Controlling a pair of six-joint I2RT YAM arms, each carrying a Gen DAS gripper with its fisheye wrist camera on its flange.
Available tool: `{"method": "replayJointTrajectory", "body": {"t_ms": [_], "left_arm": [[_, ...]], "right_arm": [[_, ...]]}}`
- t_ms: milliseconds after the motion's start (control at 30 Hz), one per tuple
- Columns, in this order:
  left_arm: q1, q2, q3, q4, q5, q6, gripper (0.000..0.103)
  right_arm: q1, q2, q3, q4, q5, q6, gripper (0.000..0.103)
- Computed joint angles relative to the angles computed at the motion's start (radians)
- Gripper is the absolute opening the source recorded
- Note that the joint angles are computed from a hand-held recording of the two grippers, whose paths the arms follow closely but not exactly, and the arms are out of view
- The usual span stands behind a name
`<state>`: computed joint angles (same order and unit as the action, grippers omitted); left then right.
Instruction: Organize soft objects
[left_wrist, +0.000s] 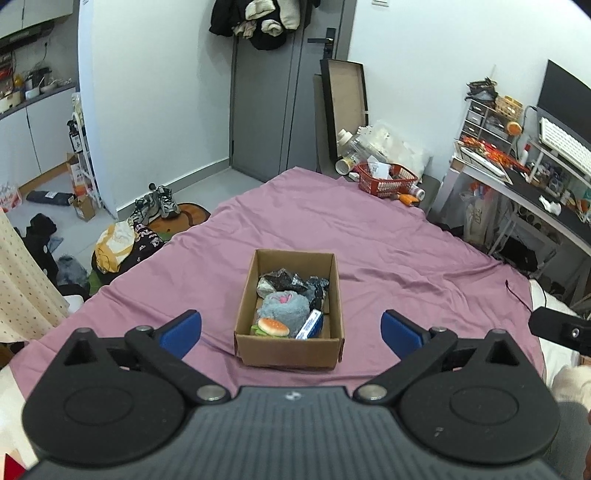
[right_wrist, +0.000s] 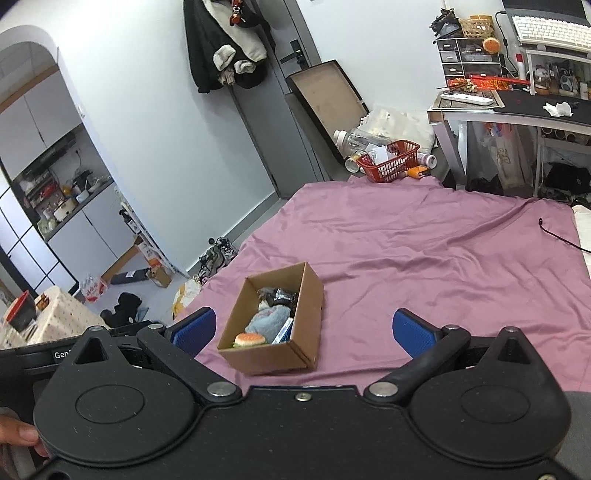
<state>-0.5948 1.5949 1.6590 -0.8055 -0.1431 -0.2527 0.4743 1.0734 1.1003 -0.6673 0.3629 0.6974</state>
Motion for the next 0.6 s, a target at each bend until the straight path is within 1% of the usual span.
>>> {"method": "replayJointTrajectory", "body": {"t_ms": [133,233,367,600], "left_arm": [[-0.018,-0.06,-0.058,0.001,-0.019,0.014,0.103],[-0.028,-0.088,-0.08,-0.019,-0.027,0.02,0.103],[-0.048,-0.131,-0.119,-0.015,-0.05,0.026,0.103],[-0.067,-0.173,-0.157,-0.015,-0.075,0.024,0.103]], "right_arm": [[0.049,-0.022,-0.009,-0.031,0.046,0.012,0.103],[0.078,-0.031,-0.015,-0.053,0.072,0.024,0.103],[0.107,-0.034,-0.016,-0.072,0.094,0.041,0.103],[0.161,-0.029,-0.001,-0.083,0.124,0.021,0.103]]}}
